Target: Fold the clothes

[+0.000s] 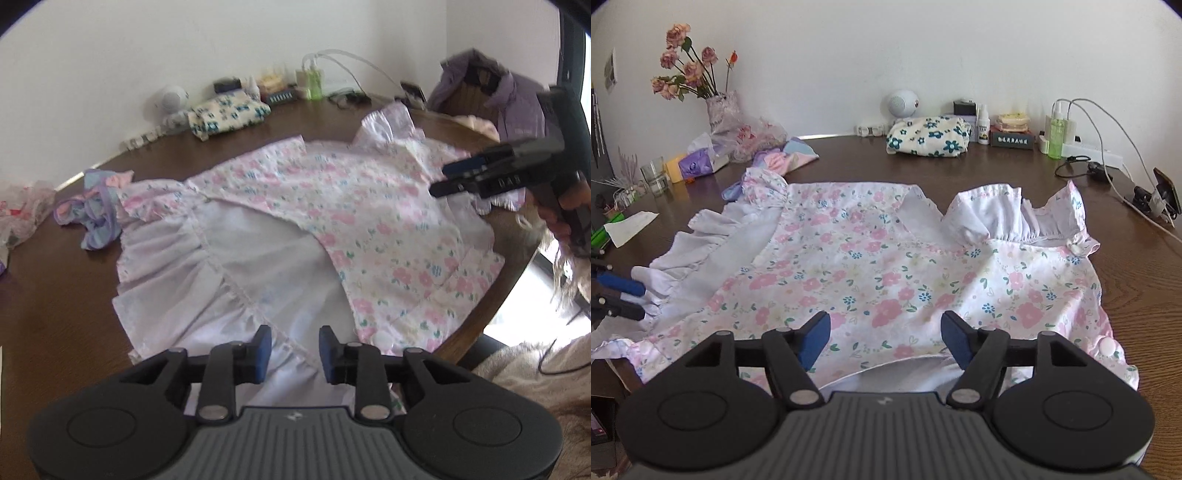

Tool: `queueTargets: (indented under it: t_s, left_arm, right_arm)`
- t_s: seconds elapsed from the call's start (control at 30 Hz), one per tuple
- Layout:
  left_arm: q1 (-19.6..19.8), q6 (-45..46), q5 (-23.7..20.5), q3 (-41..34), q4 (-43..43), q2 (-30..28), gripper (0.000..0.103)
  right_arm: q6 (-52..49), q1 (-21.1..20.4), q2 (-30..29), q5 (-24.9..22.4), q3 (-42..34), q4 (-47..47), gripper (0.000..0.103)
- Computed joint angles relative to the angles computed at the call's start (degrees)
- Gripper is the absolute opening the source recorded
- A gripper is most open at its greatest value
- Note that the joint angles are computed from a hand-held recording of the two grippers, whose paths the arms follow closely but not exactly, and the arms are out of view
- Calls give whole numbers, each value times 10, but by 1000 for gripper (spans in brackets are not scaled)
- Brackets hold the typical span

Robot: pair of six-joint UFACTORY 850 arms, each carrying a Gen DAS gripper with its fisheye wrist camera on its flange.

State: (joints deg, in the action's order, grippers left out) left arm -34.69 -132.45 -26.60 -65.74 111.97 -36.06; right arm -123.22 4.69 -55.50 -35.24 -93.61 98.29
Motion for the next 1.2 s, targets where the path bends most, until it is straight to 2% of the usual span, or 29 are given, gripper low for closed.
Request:
queueTargets:
  t_s: [0.07, 0.13, 0.2, 0.23, 0.27, 0.3, 0.4, 0.47, 0.63, 0.77, 0.83, 0.9, 0.93, 1.0, 1.07, 1.1, 1.13, 1.17, 1.2]
  left_arm:
    - [-18, -82, -69, 20, 48, 8, 54]
    - [-36, -127, -125, 29, 67, 8, 60]
    - [-55, -167, -181, 35, 79, 6, 79]
    - [-63, -185, -197, 36, 84, 3, 83]
    - [-70, -201, -211, 36, 88, -1, 88]
    - [-77, -214, -217, 36, 89, -4, 90]
    - [-90, -217, -199, 28, 76, -14, 92]
    - [-97, -186, -192, 20, 41, -22, 92]
    - [-116, -87, -210, 19, -63, -28, 90]
    - [-125, -31, -209, 26, -116, -29, 78]
    - [-126, -13, -210, 29, -139, -28, 66]
    - [-121, -29, -210, 39, -133, -22, 47]
    - [-117, -50, -207, 47, -120, -17, 42]
    - [-105, -111, -196, 68, -70, 0, 23]
    - [-91, -163, -176, 84, -23, 15, 12]
    - [-85, -177, -167, 88, -12, 19, 10]
    - [-80, -172, -158, 87, -15, 19, 8]
    - [-77, -161, -154, 84, -24, 17, 7]
    - [-71, -160, -146, 84, -27, 16, 7]
  right_arm:
    - [-52, -8, 19, -21, 32, 39, 78]
    - [-94, -17, 34, -44, 64, 82, 86]
    - [-123, -28, 45, -85, 91, 113, 98]
    - [-140, -32, 49, -106, 105, 124, 103]
    - [-156, -35, 55, -114, 116, 122, 103]
    - [-171, -38, 60, -122, 127, 120, 103]
    - [-234, -37, 77, -110, 156, 132, 103]
    - [-275, -35, 83, -100, 168, 131, 103]
    - [-350, -26, 94, -60, 183, 108, 103]
    - [-379, -22, 98, -58, 188, 73, 102]
    - [-392, -19, 100, -61, 190, 55, 98]
    - [-404, -16, 102, -63, 192, 37, 97]
    - [-410, -14, 103, -61, 193, 36, 95]
    - [-399, -9, 101, -64, 188, 24, 87]
    - [-353, -5, 94, -75, 174, -13, 65]
    - [-330, -4, 90, -82, 167, -31, 59]
    - [-317, -2, 87, -84, 163, -40, 45]
    - [-312, 2, 84, -78, 159, -43, 39]
    - [-306, 5, 81, -72, 156, -47, 38]
